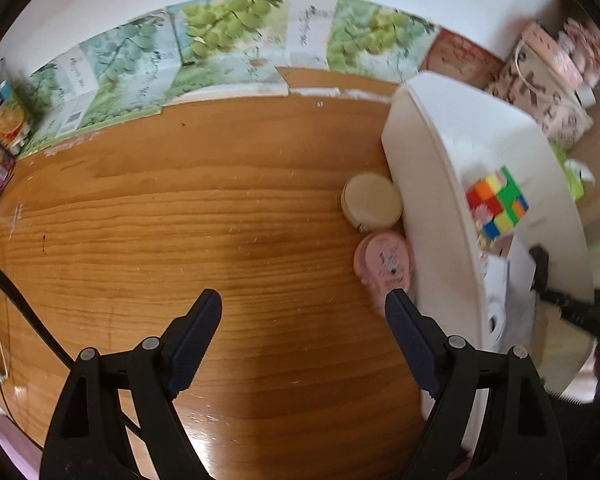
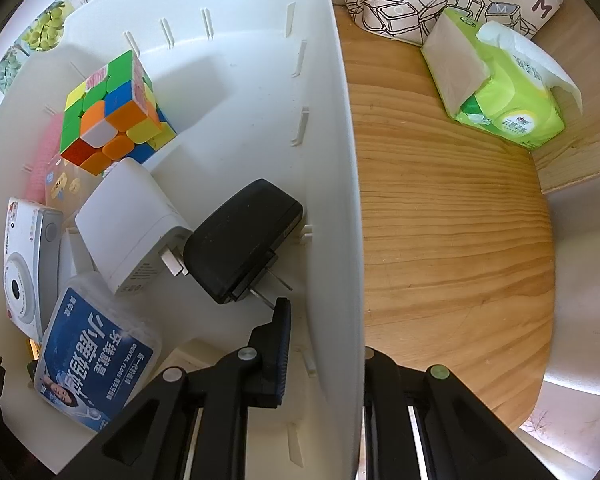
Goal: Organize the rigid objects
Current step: 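Move the left tool to the pink tape dispenser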
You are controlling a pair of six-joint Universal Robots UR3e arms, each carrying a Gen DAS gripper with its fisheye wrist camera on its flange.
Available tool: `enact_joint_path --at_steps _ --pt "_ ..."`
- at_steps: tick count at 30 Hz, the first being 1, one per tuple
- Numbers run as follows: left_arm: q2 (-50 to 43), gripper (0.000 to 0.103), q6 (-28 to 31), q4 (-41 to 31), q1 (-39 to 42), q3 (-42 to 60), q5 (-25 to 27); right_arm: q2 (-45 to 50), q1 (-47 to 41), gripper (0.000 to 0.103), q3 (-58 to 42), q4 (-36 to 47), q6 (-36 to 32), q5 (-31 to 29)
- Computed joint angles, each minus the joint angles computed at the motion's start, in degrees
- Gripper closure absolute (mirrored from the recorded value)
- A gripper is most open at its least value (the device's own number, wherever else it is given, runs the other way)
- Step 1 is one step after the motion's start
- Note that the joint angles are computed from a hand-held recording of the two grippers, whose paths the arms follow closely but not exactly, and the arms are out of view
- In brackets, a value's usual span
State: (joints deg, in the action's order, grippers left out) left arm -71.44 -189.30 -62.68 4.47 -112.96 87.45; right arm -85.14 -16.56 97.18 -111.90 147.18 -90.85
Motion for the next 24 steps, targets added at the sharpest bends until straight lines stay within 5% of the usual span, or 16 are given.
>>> enact_joint_path --at_steps 7,15,24 --pt "0.3 0.017 14.1 4.0 -0.7 -3.1 0.6 -0.2 0.0 0.086 0.0 0.0 0.1 -0.3" --pt "0.6 0.017 30.3 6.0 4.3 -6.4 -8.8 -0.1 1.8 0.085 0.2 -0.7 1.5 -2.1" --pt "-1.9 0.017 41.5 4.9 4.5 -5.4 -15.0 0.9 4.0 0.083 -1.2 -0.3 3.5 -4.1"
